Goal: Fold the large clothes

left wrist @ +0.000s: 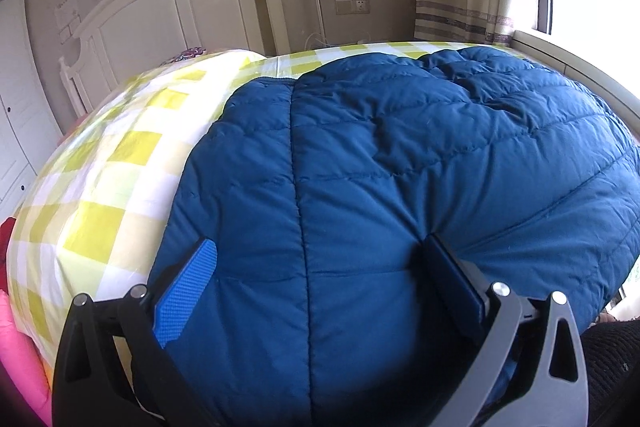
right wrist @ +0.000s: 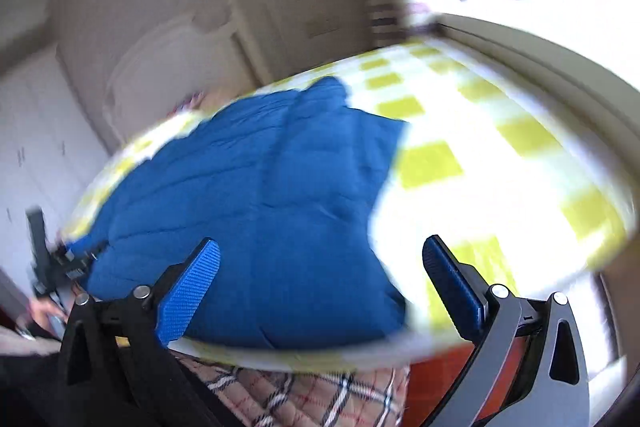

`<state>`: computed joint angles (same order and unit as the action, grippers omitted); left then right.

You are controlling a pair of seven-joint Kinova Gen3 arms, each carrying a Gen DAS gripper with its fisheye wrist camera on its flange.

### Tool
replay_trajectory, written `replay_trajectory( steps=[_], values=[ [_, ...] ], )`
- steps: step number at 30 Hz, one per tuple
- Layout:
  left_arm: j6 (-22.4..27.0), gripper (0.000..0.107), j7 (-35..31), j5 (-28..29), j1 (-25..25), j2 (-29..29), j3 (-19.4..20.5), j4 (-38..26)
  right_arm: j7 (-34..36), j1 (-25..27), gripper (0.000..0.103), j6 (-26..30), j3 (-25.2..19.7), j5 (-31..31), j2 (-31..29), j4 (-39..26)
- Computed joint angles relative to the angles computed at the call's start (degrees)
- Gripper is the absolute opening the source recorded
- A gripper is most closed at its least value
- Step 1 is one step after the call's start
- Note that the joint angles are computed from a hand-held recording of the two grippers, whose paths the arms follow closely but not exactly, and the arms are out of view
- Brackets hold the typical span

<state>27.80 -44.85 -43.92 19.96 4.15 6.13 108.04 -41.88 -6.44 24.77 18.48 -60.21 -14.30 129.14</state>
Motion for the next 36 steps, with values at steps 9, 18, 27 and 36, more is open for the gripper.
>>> replay_trajectory(
  steps=[9,18,27,36],
  values=[
    [0.0,0.101,0.0,-0.1,0.01,0.06,0.01,-0.03,19.6,4.88,0.08,20.94,11.92,-19.04,4.86,6.93],
    [-0.22,0.101,1.07,-0.93,0.18,0.02,-0.01,0.24,21.33,15.4,0.083,23.32,-2.34,-20.31,7.63,3.64],
    [3.52,0.101,-6.06,8.37,5.25,0.46,-5.85,-3.7,6.75,13.56,0.083,13.73,-12.54,-12.94,11.49,-6.29],
    [7.0,0.101,-22.46,19.57,1.42,3.95,3.68,-16.12,14.51,18.47,0.047,4.82,-21.02,-29.58,12.02,-5.76]
  ],
)
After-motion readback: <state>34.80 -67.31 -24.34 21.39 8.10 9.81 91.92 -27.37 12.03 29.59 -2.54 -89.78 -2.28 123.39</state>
